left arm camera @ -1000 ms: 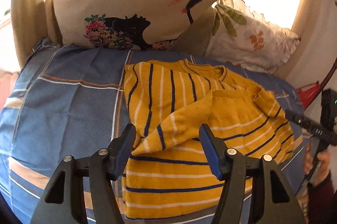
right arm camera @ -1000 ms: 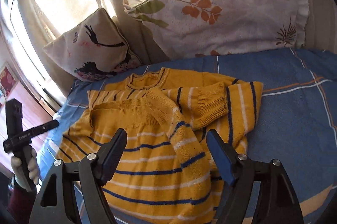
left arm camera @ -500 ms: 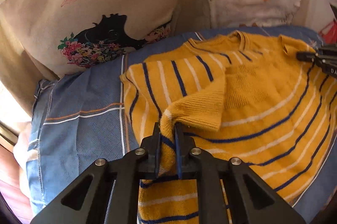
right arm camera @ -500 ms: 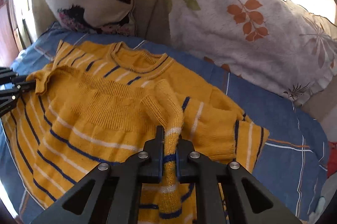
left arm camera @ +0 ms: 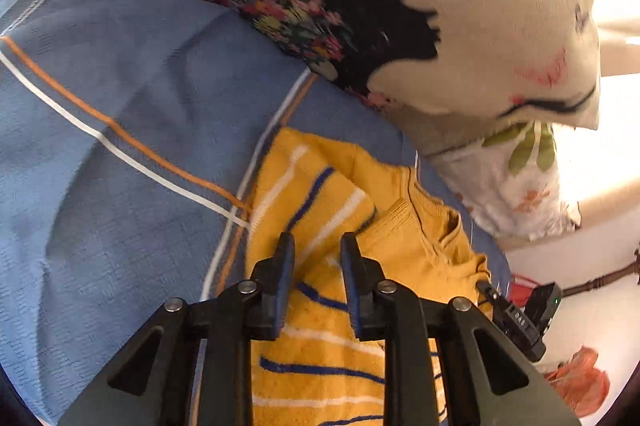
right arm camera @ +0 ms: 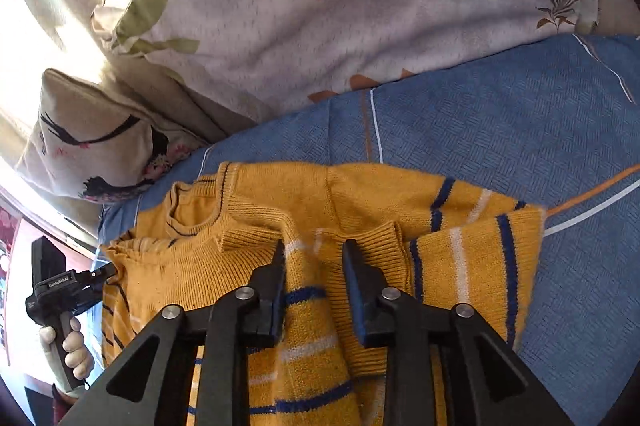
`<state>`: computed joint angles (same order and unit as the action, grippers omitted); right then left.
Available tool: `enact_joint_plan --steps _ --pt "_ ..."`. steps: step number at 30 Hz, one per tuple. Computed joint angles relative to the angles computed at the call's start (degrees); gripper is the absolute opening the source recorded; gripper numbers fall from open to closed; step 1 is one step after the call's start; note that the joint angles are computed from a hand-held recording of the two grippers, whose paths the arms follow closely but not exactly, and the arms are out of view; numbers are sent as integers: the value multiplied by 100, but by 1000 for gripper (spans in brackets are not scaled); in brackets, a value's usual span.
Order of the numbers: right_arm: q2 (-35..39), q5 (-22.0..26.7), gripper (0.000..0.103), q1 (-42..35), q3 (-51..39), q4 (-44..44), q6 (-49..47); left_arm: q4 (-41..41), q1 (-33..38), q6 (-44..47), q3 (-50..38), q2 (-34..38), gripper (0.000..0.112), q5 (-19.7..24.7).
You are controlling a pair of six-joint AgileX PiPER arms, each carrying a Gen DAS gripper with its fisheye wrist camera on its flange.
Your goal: Fold small clothes
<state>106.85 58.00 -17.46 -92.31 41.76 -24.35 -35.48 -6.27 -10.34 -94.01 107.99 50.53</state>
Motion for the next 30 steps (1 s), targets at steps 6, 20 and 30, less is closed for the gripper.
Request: enact_joint_plan --steps 6,20,30 --pt "-527 -615 62 -207 269 -513 548 585 54 -520 309 -559 23 -111" --pt "-3450 -28 70 -721 3491 -195 -1667 3189 -1673 -1574 2735 -2801 45 -490" --pt "-2773 249 16 -1697 3383 216 -1895 3657 -1681 -2520 2980 -2800 44 -558"
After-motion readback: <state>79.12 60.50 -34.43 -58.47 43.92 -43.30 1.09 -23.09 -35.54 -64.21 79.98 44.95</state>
